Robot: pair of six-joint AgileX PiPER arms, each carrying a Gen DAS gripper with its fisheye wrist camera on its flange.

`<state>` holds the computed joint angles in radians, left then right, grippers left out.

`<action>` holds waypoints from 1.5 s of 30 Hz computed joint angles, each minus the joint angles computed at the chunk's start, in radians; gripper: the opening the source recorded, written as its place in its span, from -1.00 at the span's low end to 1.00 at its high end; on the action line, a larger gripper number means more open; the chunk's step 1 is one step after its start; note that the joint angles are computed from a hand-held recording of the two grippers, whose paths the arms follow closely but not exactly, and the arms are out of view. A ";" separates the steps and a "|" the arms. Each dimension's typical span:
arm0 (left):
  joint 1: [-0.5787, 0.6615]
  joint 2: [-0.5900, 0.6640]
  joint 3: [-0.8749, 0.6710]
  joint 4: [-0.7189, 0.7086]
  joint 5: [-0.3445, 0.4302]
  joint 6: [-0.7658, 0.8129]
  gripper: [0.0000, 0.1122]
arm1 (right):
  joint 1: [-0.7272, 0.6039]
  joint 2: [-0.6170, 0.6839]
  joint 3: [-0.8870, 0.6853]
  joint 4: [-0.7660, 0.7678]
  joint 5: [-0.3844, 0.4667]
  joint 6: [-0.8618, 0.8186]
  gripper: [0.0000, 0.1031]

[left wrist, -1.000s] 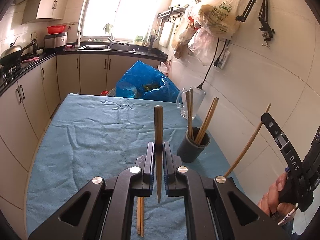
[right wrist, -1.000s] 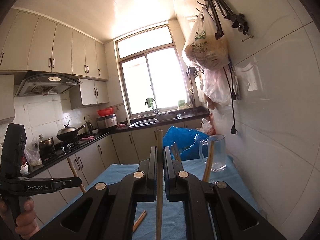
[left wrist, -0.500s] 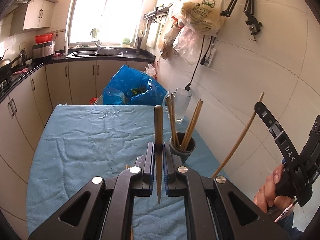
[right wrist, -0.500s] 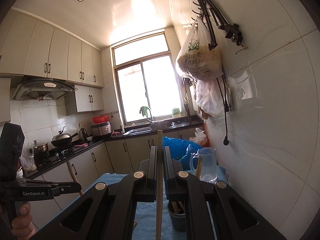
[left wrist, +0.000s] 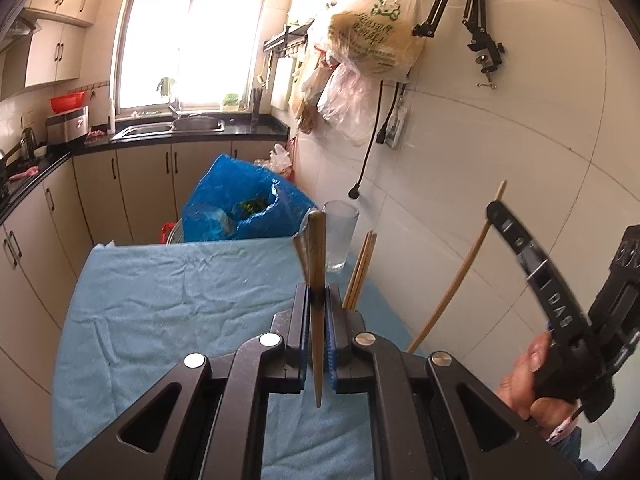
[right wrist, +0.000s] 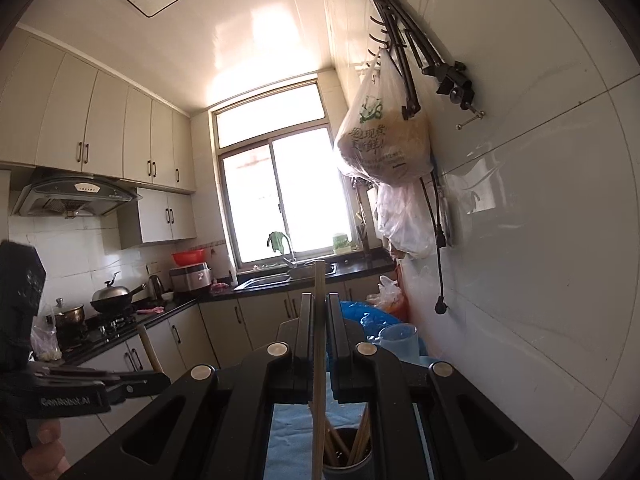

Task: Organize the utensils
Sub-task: 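Lift both chopsticks upright and carry them over the black cup, then lower the chopsticks into the black cup and open both tools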

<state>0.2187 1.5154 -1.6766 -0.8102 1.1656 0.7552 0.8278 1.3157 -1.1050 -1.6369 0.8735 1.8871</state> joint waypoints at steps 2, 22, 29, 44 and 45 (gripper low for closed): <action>-0.028 0.018 -0.041 0.011 -0.008 -0.029 -0.87 | -0.034 0.007 -0.013 0.005 -0.022 -0.005 -0.88; -0.227 0.238 -0.311 0.137 -0.096 -0.225 -0.87 | -0.343 0.130 -0.143 -0.024 -0.292 0.043 -0.88; -0.266 0.311 -0.335 0.185 -0.113 -0.247 -0.87 | -0.397 0.188 -0.144 -0.054 -0.351 0.109 -0.88; -0.265 0.376 -0.328 0.217 -0.118 -0.263 -0.87 | -0.464 0.298 -0.172 0.071 -0.461 0.016 -0.87; -0.267 0.380 -0.333 0.222 -0.116 -0.268 -0.87 | -0.464 0.304 -0.174 0.086 -0.460 0.002 -0.87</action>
